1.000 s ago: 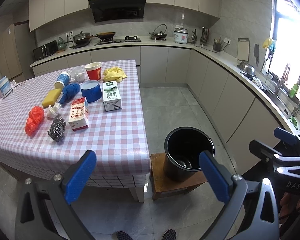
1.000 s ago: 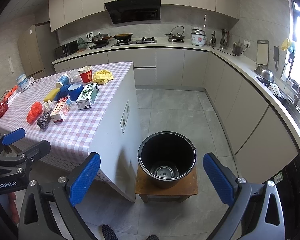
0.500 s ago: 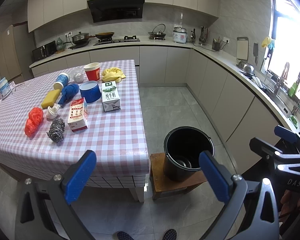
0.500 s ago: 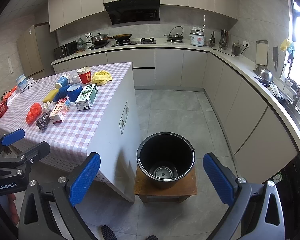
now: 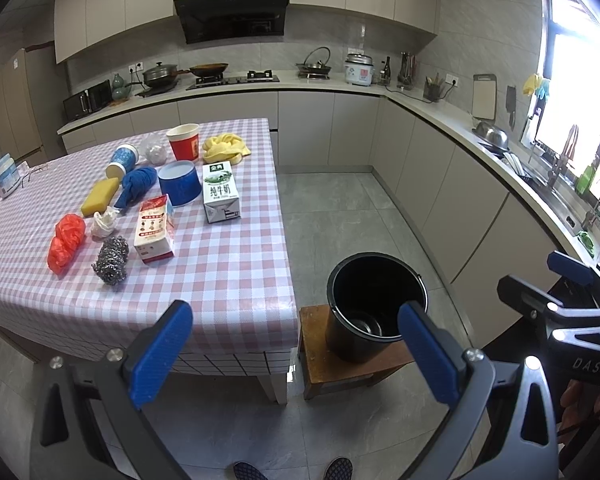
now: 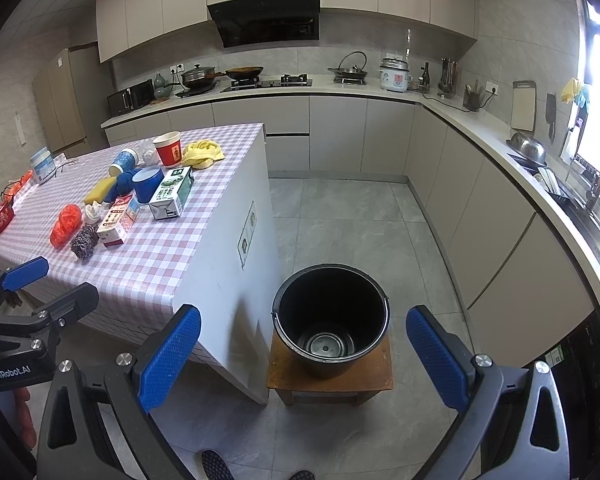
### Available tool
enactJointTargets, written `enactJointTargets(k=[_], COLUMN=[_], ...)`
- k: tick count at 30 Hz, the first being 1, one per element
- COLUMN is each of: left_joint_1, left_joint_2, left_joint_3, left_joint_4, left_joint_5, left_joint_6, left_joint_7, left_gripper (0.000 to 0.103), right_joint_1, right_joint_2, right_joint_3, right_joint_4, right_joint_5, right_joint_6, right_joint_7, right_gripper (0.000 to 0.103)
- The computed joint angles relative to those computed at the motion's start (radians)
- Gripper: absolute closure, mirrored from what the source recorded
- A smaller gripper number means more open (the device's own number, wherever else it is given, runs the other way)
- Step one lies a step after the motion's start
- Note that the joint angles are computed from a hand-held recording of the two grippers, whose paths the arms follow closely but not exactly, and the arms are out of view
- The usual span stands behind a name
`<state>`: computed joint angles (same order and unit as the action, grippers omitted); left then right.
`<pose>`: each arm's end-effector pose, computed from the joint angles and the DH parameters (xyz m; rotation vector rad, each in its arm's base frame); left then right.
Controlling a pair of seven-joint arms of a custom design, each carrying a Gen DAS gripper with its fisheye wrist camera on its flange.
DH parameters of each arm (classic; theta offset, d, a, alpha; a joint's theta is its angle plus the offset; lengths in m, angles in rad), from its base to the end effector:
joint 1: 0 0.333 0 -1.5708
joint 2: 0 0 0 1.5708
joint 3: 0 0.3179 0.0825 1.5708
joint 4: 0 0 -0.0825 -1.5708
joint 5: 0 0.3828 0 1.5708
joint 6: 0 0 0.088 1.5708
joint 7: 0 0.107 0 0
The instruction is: Collect trash
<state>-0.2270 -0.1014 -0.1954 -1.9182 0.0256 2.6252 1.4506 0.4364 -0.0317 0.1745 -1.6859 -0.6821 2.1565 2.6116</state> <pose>0.5266 -0.2432 0.6330 -1.4904 2.0781 -0.9232 0.4972 0.3191 0.6611 -1.5972 1.9311 -0.8421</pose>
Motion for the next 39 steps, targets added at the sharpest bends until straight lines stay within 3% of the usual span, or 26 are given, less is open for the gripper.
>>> enactJointTargets(k=[13,23,35,39], left_joint_1=[0.002,0.028,0.094,0.115], left_joint_2=[0.003,0.009,0.025,0.052], left_joint_3=[0.001,0.001,0.032,0.053], left_joint_4=[0.001,0.007,0.007,0.018], left_joint_5=[-0.002,0.073,0.186,0.118], left_joint_6=[-0.007,-0.018,-0.017,-0.025], left_joint_7=[-0.006,-0.075,-0.201,-0.164], left_gripper=[0.000,0.000,0.000,0.002], right_joint_1=[0.005,-0.003,0.024,0.051], right_joint_2=[0.011,0.017,0.131,0.207], right_joint_3=[-0.005,-0.015,-0.046,-0.068], right_joint_4=[0.013,-0.004,0.100,0.186], right_joint_5=[0.007,0.036,0.083,0.109], right_joint_6=[-0.002,0.078,0.161,0.174], right_joint_7=[-0.007,-0.020,-0.117,-0.173], right_gripper=[0.000,0.000,0.000,0.000])
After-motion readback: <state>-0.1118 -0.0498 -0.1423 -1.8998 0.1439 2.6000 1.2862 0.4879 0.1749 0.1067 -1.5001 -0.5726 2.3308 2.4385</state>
